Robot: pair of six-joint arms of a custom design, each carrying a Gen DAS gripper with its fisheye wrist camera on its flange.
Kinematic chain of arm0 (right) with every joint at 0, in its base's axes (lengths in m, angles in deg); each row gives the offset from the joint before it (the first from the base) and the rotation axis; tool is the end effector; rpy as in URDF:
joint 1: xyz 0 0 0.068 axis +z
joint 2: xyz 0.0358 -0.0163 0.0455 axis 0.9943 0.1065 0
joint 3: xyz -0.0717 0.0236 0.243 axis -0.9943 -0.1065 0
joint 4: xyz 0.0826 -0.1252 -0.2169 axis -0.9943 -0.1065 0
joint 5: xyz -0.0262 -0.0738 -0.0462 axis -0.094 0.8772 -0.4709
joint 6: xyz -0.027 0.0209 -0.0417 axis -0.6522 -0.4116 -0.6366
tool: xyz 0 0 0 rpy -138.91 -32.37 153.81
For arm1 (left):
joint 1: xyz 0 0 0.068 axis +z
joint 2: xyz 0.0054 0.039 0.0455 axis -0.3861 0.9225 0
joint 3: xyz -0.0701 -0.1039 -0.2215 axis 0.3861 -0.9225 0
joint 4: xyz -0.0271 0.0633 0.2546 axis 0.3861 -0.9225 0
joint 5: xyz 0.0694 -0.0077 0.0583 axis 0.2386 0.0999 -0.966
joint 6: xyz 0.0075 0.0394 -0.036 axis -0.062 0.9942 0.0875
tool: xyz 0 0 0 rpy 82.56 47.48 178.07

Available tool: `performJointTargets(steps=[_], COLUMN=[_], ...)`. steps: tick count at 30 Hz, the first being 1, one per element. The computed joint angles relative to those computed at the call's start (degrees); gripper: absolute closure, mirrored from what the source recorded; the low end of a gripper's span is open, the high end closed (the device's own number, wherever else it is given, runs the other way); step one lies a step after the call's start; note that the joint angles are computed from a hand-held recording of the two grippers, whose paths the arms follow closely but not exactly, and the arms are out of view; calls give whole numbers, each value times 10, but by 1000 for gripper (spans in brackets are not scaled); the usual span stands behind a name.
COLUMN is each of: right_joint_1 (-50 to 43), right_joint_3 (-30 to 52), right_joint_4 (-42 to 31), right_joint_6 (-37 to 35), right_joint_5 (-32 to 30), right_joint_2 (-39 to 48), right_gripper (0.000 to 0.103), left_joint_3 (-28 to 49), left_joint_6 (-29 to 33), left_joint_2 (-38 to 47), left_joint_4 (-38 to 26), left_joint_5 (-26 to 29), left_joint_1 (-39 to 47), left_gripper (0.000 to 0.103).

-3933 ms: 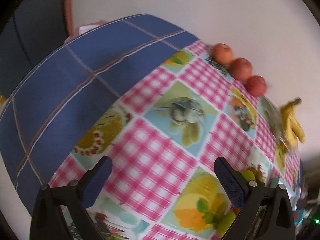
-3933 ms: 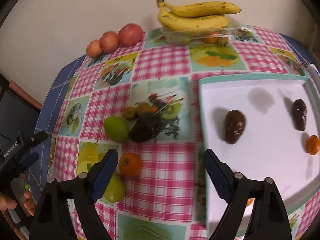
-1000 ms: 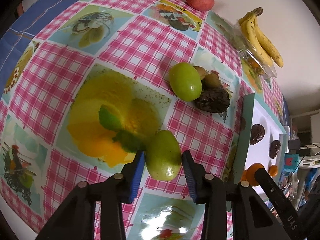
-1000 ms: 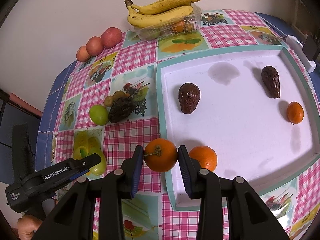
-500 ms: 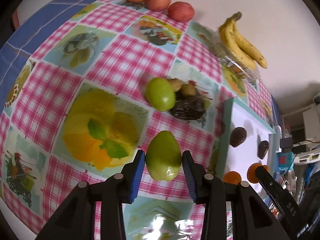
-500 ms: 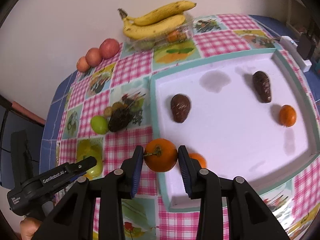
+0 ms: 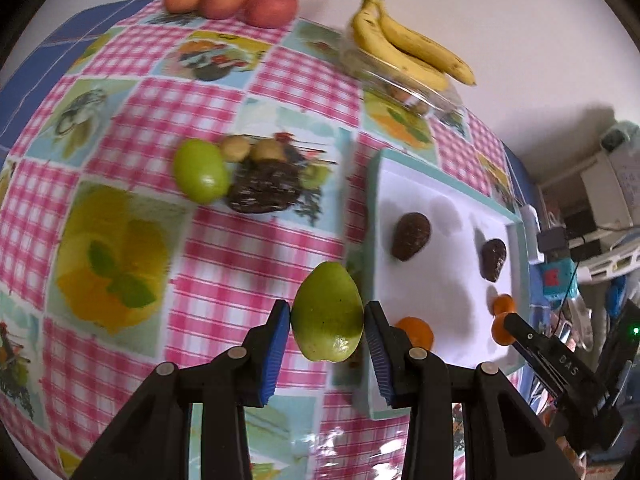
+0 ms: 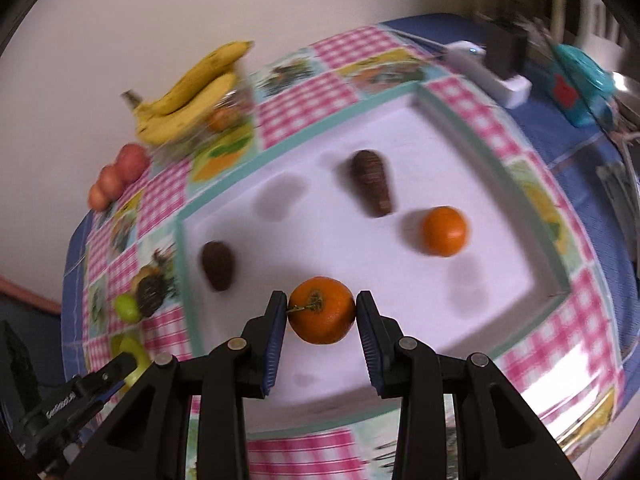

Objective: Organize fruits
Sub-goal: 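Carry the orange into the white tray with the right tool while the left carries the green pear there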

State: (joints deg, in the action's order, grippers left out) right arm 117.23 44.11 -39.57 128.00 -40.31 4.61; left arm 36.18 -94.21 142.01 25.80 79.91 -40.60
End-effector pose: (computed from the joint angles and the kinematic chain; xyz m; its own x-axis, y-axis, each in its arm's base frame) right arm 0.2525 0.1635 0.1790 -0.8885 0.2806 -0.3631 0.1723 0.9373 0.3029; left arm 0.2432 -0.0847 0.1848 -0.9087 -0.3414 -0.2401 -0.2360 0.8948 -0.3790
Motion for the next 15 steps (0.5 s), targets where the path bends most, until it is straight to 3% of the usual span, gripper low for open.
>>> performJointTargets(steps=[15], right_joint_1=[-74], right_joint_3=[-38], right_joint_4=[-28], right_joint_6=[-31], right_joint_5=[4], right_joint_2=[-31], right_gripper=[66], left_joint_3=[49], left_joint_6=[-9], left_joint_2=[81], left_joint_4=[72], left_joint_5=[-43], left_joint_1=[-83], left_gripper=[62])
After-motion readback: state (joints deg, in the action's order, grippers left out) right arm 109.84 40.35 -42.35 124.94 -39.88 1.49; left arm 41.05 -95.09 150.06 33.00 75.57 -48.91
